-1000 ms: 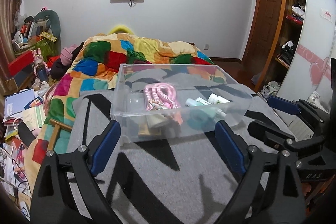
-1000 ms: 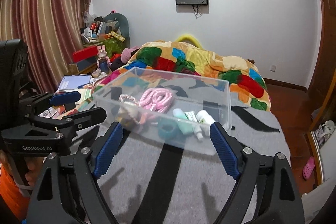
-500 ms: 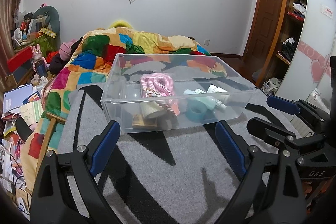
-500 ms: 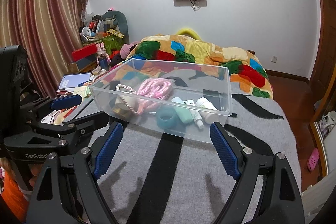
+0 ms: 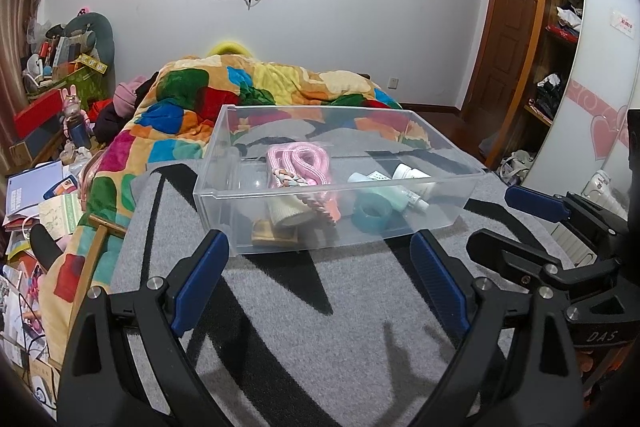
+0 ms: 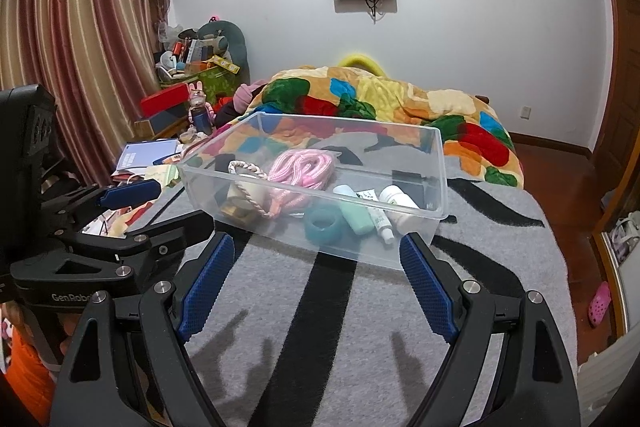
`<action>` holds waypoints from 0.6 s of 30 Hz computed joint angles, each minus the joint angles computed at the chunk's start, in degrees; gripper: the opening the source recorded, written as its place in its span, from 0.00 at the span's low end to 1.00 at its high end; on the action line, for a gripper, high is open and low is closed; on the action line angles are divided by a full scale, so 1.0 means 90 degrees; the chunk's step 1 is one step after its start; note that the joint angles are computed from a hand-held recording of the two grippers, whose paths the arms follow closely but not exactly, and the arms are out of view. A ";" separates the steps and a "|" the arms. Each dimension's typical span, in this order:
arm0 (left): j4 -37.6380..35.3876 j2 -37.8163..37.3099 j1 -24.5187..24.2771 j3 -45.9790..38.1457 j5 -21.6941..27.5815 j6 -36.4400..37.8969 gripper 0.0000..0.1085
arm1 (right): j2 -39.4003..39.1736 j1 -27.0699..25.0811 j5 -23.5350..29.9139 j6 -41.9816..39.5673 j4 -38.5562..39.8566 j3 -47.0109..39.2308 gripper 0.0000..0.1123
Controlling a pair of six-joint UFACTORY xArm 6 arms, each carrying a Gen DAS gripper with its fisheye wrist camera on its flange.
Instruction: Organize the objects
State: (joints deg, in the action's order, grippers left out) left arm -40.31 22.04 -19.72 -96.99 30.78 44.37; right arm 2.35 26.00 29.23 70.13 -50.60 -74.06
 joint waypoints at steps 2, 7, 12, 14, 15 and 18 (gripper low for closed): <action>0.0001 0.0005 0.0001 -0.0008 0.0004 -0.0004 0.86 | 0.0002 0.0007 0.0006 0.0002 0.0004 -0.0007 0.74; 0.0010 0.0010 0.0003 -0.0013 0.0009 -0.0014 0.86 | 0.0003 0.0005 -0.0006 0.0003 0.0008 -0.0003 0.74; 0.0014 -0.0015 -0.0002 0.0028 0.0014 -0.0023 0.86 | 0.0009 0.0008 -0.0014 0.0000 0.0036 -0.0005 0.74; 0.0003 -0.0014 0.0000 0.0024 0.0023 -0.0016 0.86 | 0.0004 0.0020 -0.0021 0.0019 0.0043 0.0003 0.74; 0.0003 -0.0014 0.0000 0.0024 0.0023 -0.0016 0.86 | 0.0007 0.0029 -0.0013 0.0030 0.0042 -0.0001 0.74; -0.0007 -0.0024 -0.0001 0.0041 0.0019 -0.0005 0.86 | 0.0008 0.0039 -0.0012 0.0050 0.0029 -0.0001 0.74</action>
State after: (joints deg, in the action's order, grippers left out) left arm -40.37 21.82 -19.73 -96.62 30.95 44.33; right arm 2.43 26.35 29.12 70.58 -50.34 -74.07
